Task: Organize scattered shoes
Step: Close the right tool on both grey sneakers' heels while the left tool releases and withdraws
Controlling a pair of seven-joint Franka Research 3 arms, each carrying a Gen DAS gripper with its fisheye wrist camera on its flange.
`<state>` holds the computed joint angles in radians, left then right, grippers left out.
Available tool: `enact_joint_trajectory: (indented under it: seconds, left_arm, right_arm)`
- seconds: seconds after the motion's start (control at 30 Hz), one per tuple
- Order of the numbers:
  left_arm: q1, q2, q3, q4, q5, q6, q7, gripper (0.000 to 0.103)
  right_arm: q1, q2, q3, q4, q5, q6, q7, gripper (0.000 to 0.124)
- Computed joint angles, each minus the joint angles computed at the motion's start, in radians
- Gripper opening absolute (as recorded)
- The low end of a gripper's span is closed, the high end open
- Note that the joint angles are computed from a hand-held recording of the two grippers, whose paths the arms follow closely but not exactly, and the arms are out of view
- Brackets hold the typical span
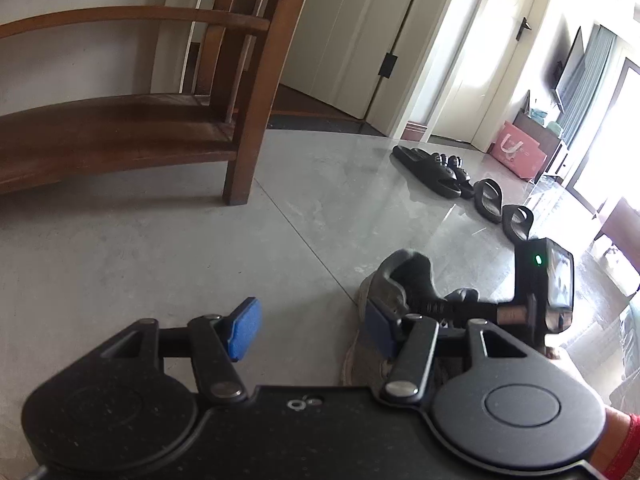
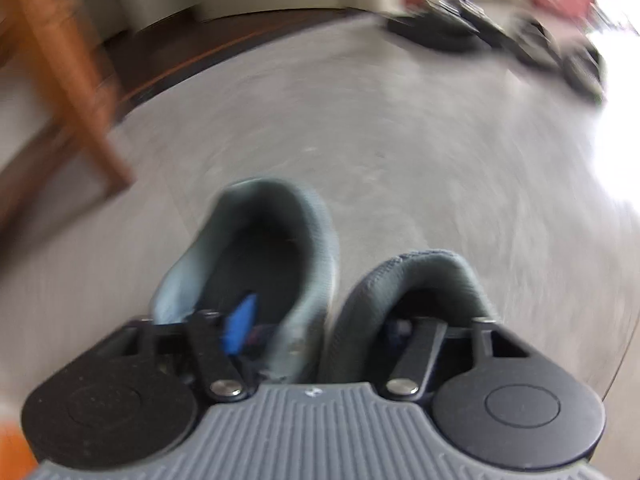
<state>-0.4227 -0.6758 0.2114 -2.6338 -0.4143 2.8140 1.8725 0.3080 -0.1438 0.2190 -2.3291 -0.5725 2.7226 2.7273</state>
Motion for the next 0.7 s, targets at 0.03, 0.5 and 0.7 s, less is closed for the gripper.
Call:
enact_joint_trajectory:
  seconds: [0.03,0.5,0.7]
  left_arm:
    - [-0.005,-0.002,0.003,0.0,-0.003,-0.002,0.003,0.059]
    - [-0.01,-0.004,-0.007,0.01,-0.082,-0.094,0.042,0.068]
    - [-0.006,0.007,-0.007,0.016,-0.102,-0.085,0.078,0.07]
  right_arm:
    - [0.016,-0.018,-0.012,-0.024,0.039,0.021,-0.071,0.053]
    - [0.216,-0.209,-0.086,-0.097,0.651,-0.207,-0.971,0.059]
    - [0.09,-0.417,0.09,-0.211,0.542,-0.159,-0.665,0.077]
